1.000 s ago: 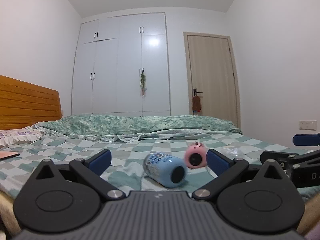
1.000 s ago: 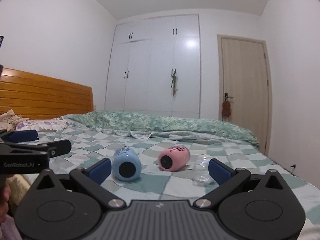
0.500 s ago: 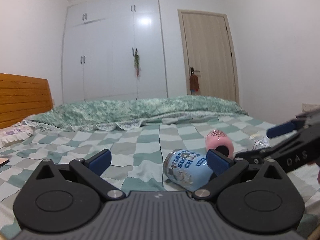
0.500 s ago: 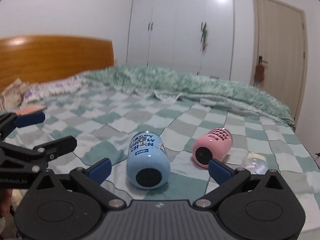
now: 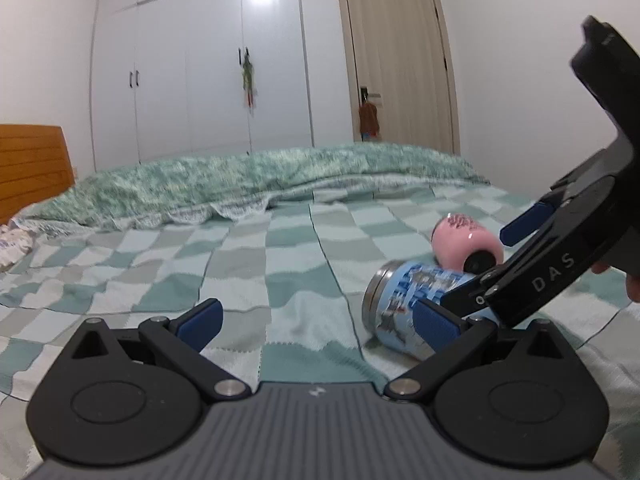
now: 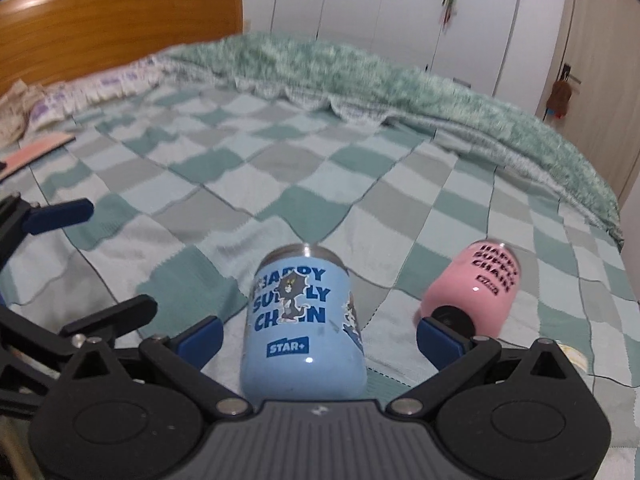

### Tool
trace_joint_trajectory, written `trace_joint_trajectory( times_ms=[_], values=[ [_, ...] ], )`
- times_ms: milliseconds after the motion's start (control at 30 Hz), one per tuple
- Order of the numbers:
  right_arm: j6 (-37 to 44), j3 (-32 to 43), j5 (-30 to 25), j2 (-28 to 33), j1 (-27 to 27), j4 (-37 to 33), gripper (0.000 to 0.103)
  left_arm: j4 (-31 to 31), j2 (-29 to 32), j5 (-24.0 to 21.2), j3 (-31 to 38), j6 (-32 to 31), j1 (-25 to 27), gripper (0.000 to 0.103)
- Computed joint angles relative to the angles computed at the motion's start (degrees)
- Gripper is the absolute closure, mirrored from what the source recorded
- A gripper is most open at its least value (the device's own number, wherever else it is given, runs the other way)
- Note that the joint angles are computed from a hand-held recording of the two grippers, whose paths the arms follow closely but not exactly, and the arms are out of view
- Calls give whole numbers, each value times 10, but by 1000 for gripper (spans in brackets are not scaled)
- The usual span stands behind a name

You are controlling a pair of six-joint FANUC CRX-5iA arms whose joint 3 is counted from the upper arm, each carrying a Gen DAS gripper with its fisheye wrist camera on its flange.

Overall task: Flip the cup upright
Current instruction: 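Move the right tool to the blue tumbler and close its fingers around it, then lift the blue tumbler with the right tool and lower it back down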

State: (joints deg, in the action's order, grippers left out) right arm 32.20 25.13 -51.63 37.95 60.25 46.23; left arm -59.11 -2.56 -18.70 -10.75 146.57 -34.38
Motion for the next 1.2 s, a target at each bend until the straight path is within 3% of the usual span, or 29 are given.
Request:
trace_joint_trajectory(
  times_ms=[233, 333, 567, 800, 1000, 1200],
  values=[
    [102, 152, -74, 84, -17, -113, 2, 223, 15, 79, -30, -241, 81, 0],
    [149, 202, -96, 105, -27, -183, 19, 256, 15, 88, -38, -274, 89, 0],
    [63, 25, 11, 0, -18, -153, 20, 170, -18, 47, -33, -181, 53, 0],
    [-102, -165, 66, -126, 25, -81, 20, 57, -96, -54, -51, -56, -46, 0],
    [-266, -284, 61, -198, 69, -9, 20, 51, -134, -111, -68, -28, -111, 0],
    [-405, -342, 43, -216, 85, 54, 20, 49, -141, -156, -71, -12, -155, 0]
  ],
)
